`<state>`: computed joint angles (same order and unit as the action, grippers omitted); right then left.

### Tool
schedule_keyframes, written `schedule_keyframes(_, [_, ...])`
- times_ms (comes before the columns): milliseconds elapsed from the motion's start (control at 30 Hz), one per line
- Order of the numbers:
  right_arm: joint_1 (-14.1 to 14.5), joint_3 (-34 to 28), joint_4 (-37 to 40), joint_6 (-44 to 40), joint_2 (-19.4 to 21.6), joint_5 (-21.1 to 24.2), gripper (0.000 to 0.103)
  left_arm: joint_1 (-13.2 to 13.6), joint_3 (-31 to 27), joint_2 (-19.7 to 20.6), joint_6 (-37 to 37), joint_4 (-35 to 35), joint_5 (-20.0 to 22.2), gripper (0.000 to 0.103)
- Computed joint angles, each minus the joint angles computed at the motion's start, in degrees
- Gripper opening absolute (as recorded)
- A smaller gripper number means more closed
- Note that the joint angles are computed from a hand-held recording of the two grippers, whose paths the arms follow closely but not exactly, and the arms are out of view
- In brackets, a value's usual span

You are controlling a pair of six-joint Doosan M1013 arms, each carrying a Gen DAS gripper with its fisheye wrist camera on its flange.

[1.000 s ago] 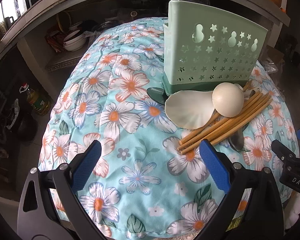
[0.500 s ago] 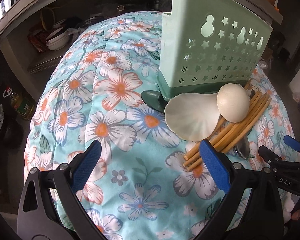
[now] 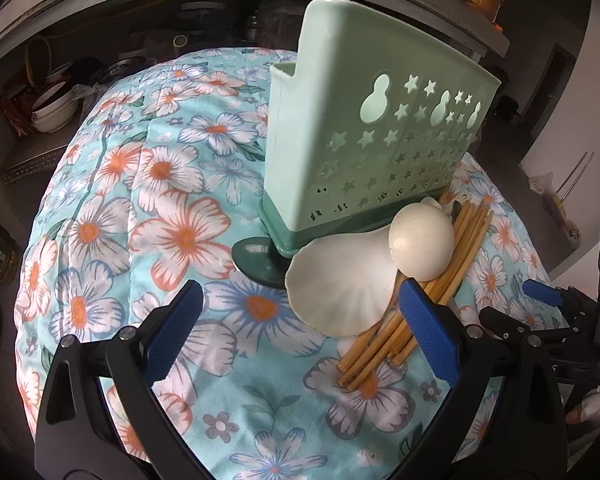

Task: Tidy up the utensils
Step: 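Move the left gripper to the mint-green holder and grasp its rim, then lift the holder with the left gripper while the right gripper grasps the white rice paddle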

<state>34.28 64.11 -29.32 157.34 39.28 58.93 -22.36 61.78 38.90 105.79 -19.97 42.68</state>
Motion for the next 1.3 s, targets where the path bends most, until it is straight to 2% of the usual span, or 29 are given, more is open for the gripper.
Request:
schedule_keyframes(33, [0.1,0.3,-0.5,0.1,-0.3,-0.8,0.097,0.0,0.6,-0.4,0.9,-0.9,-0.4,0.093])
schedule_keyframes(100, [0.4,0.7,-2.6,0.5,-0.8,-1.8,0.097,0.1,0.3,-0.3,3.3,-3.6,0.4,0.079])
schedule_keyframes(267, [1.4,1.2,-7.7,0.8,-1.6,-4.7,0.095,0.9,1.3,-0.8,6.3,-9.8,2.6,0.062])
schedule_keyframes(367, [1.6,0.5,-8.0,-1.0,-1.3,-5.7,0.094,1.5,1.8,-1.1,7.1,-13.1,3.5,0.053])
schedule_keyframes(500, [1.8,-0.6,-7.5,-2.6,-0.8,-5.6,0.094,2.6,0.7,-0.1,5.8,-16.5,6.9,0.039])
schedule_keyframes(600, [1.9,-0.6,-7.4,-2.5,-0.7,-5.6,0.094,3.4,-0.5,0.8,4.8,-18.3,9.1,0.034])
schedule_keyframes(800, [1.8,-1.3,-6.3,-3.1,-0.3,-5.0,0.094,4.3,-2.2,1.7,1.6,-18.0,8.3,0.033])
schedule_keyframes(933, [1.7,-1.7,-5.7,-3.8,-0.1,-4.9,0.094,5.1,-4.5,3.3,-1.7,-18.9,9.9,0.030])
schedule_keyframes(1133, [1.8,-1.7,-5.7,-3.9,-0.1,-4.8,0.094,5.8,-7.7,6.3,-4.4,-21.8,14.7,0.015])
schedule_keyframes(1200, [1.9,-1.6,-5.9,-3.5,-0.1,-4.8,0.094,6.1,-7.8,6.7,-4.6,-23.3,14.9,0.007])
schedule_keyframes(1300, [1.9,-1.6,-5.6,-3.3,-0.1,-4.5,0.094,6.1,-7.0,6.5,-4.8,-23.9,14.5,0.005])
